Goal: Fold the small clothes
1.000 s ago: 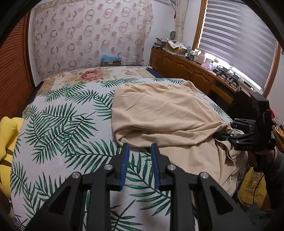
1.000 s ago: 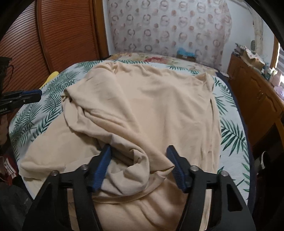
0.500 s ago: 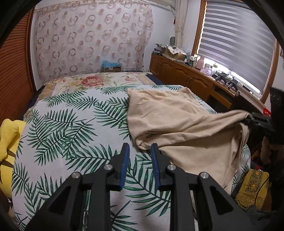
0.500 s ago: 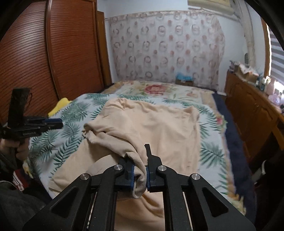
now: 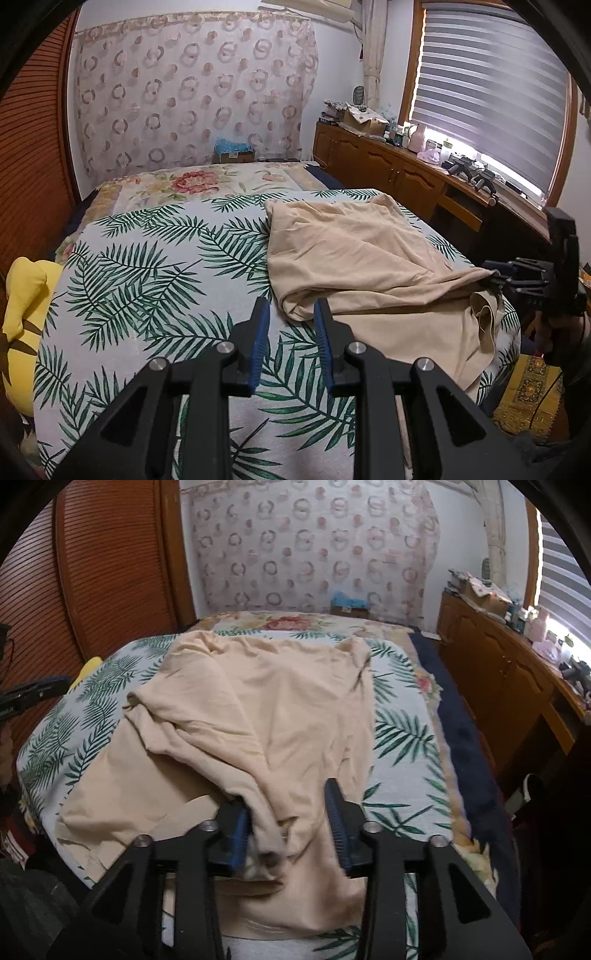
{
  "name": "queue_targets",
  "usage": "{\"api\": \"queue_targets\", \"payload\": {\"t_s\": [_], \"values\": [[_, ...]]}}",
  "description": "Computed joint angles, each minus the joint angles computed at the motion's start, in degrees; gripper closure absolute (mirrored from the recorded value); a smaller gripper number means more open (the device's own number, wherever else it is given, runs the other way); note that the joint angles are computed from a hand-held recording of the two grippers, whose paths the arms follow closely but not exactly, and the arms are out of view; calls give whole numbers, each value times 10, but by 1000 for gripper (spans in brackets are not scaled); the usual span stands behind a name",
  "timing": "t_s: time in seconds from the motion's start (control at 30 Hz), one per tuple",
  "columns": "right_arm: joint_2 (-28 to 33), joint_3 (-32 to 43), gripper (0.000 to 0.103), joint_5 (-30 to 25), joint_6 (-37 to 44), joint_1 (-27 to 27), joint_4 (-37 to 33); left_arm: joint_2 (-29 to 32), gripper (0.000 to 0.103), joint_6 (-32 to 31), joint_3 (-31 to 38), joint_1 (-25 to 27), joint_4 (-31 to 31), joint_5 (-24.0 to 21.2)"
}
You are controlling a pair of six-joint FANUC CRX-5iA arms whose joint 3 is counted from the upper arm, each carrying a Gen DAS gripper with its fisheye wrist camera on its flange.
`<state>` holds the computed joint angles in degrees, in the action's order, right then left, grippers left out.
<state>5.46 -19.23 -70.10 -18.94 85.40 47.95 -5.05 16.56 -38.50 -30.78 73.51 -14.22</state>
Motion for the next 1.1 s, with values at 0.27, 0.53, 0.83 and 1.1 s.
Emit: {"api": "queue_targets", "payload": {"t_s": [0.27, 0.53, 0.83, 1.1], "values": [[-7, 17, 50, -46, 12, 17, 36, -8, 81, -34, -15, -16, 54, 28], [31, 63, 45, 23, 99, -34, 65, -16, 81, -50, -22, -19, 80, 41], [110, 154, 45, 135, 227, -104, 36, -22, 81, -66, -31, -17, 108, 56], [191, 271, 45, 164, 377, -135, -72, -24, 81, -92, -40, -17, 149, 63]]}}
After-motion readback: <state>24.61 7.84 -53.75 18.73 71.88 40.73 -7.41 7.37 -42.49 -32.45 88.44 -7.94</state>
